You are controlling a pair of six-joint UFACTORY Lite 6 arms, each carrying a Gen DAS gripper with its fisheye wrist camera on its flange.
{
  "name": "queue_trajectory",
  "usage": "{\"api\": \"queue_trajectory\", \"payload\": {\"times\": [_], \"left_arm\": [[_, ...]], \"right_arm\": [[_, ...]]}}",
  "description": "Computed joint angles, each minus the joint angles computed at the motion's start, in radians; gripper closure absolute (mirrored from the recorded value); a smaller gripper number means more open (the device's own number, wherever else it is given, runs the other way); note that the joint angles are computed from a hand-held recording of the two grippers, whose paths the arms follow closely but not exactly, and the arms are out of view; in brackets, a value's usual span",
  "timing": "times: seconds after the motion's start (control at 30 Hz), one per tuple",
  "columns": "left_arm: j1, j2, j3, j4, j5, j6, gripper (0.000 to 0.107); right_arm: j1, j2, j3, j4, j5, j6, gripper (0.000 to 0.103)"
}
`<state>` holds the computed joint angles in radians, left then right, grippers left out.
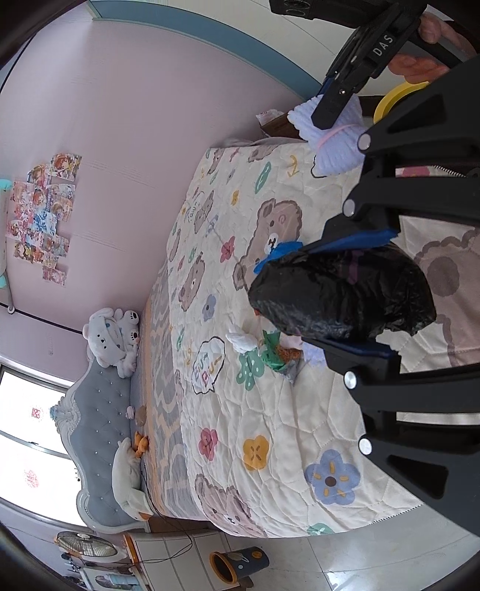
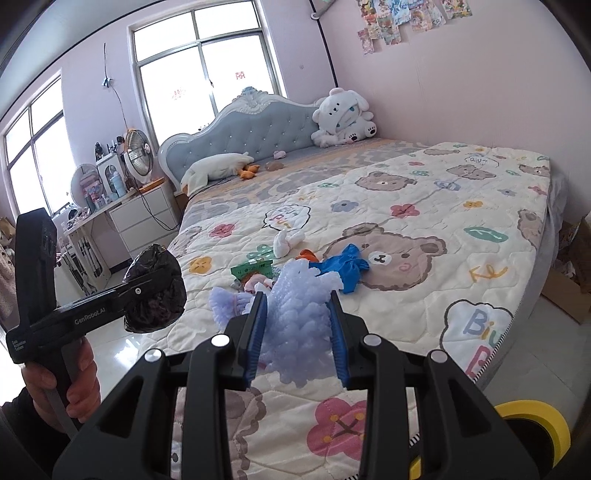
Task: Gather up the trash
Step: 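Carry both items over the yellow bin and open both tools to drop them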
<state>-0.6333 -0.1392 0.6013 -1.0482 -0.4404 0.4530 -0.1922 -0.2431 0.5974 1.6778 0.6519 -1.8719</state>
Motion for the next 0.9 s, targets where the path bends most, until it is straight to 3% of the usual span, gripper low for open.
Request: {"api": "queue_trajectory", "payload": {"times": [0.4,0.9], "left_arm": [[-0.199,0.108,0.137,-0.181,-0.061,0.142,0.070],[-0.360,0.304,0.329,-0.265,-0.073,0.193,0.070]], "right_arm": [[-0.266,-0.090,-0.035,-0.149,0.142,0.046,0.071],[-0.652,-0.096,-0.025,-0.289,0.366,-0.005,0.071]]}}
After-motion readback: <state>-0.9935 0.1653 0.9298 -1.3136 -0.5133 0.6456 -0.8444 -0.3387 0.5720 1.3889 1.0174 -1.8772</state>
